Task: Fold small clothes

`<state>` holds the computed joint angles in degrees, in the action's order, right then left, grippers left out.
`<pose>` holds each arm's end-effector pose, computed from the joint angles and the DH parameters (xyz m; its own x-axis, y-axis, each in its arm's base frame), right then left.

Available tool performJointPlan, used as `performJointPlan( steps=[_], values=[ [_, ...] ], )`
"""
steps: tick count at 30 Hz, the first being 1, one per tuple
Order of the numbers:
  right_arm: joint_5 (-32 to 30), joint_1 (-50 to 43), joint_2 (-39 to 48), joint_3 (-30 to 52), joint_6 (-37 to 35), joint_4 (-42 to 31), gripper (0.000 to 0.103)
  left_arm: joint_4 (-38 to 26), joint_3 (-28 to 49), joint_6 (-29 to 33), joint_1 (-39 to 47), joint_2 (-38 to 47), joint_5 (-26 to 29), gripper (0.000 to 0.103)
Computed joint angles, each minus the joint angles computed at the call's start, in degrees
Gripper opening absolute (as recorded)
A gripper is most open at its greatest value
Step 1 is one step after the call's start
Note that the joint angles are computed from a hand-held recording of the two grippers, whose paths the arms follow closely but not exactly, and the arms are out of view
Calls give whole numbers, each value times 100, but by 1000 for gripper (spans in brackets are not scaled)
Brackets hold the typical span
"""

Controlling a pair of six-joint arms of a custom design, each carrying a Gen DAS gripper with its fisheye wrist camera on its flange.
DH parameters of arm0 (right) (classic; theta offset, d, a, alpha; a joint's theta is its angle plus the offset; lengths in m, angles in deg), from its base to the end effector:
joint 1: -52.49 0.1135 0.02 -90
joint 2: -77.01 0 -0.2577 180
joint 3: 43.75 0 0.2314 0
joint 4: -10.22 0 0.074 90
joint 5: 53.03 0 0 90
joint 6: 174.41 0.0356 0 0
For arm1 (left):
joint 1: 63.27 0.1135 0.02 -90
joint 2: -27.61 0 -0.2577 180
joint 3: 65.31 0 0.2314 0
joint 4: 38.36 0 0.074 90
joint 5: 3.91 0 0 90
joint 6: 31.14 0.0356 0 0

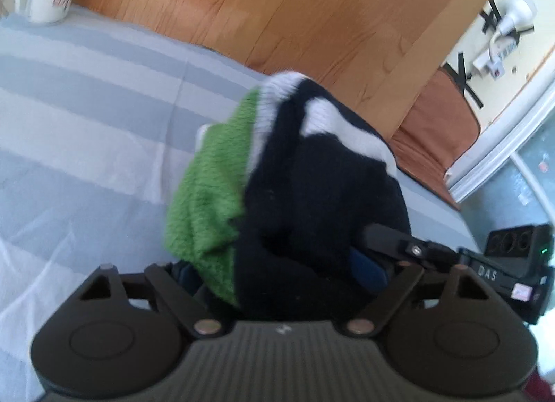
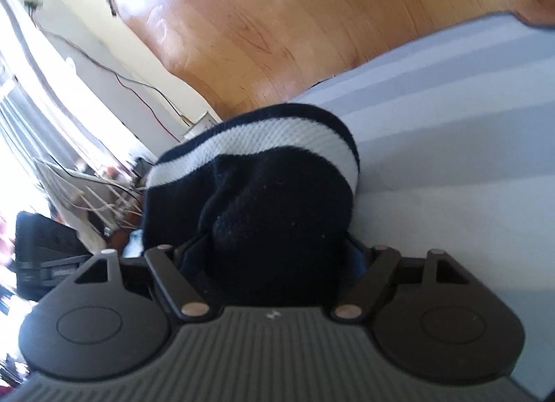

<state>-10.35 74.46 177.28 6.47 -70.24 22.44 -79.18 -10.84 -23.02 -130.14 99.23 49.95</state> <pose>0.2610 0.1335 0.1295 -0.7454 -0.1218 -0.6554 -0.6288 0.4551 0.6305 0.1035 -0.1889 0.2027 -0.6606 -0.4887 -0.5699 -0.2421 0.8572 -0.4544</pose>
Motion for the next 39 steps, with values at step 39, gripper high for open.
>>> performJointPlan(
  steps=[39],
  values=[
    [2191, -868, 415, 204, -396, 1256, 88, -213, 3101, 2140, 1124, 3475, -1190, 95]
  ],
)
